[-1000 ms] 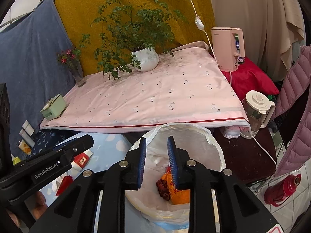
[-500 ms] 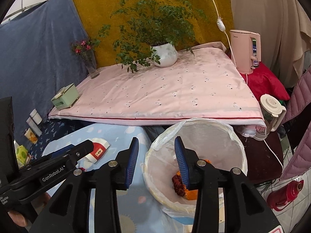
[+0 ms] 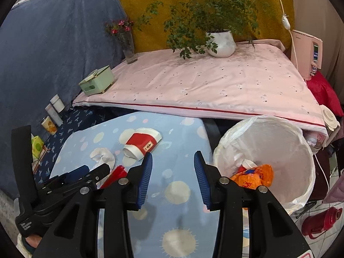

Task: Collect trash
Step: 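Move both tools back to the red box and blue cord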

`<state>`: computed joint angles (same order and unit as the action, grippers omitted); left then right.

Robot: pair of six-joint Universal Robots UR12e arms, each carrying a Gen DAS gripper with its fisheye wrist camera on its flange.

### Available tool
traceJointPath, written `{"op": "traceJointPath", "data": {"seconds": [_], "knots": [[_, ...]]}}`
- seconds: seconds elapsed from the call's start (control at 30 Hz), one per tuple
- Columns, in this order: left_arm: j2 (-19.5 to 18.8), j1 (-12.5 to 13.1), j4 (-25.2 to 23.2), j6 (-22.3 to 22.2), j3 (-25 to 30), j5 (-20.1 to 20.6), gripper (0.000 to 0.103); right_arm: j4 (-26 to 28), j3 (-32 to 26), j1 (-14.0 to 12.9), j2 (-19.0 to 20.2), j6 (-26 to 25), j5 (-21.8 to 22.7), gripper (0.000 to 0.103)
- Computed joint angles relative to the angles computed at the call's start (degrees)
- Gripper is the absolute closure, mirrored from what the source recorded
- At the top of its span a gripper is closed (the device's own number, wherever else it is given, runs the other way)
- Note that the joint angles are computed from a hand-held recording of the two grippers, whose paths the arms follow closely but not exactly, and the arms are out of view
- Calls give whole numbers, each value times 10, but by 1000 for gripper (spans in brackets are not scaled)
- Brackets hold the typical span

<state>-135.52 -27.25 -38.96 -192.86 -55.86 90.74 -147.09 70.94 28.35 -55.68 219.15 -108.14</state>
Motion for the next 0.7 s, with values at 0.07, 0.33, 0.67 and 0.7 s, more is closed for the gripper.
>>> {"op": "traceJointPath", "data": {"seconds": [0.07, 0.33, 0.67, 0.7], "knots": [[3, 6, -5, -1, -10, -1, 47, 12, -15, 3, 11, -5, 10, 63], [4, 18, -17, 7, -36, 0, 53, 61, -66, 12, 52, -14, 38, 63], [-7, 23, -24, 25, -32, -18, 68, 118, -122, 14, 97, -13, 67, 63], [-8, 24, -27, 27, -30, -22, 79, 123, -126, 14, 100, -13, 71, 63]]}}
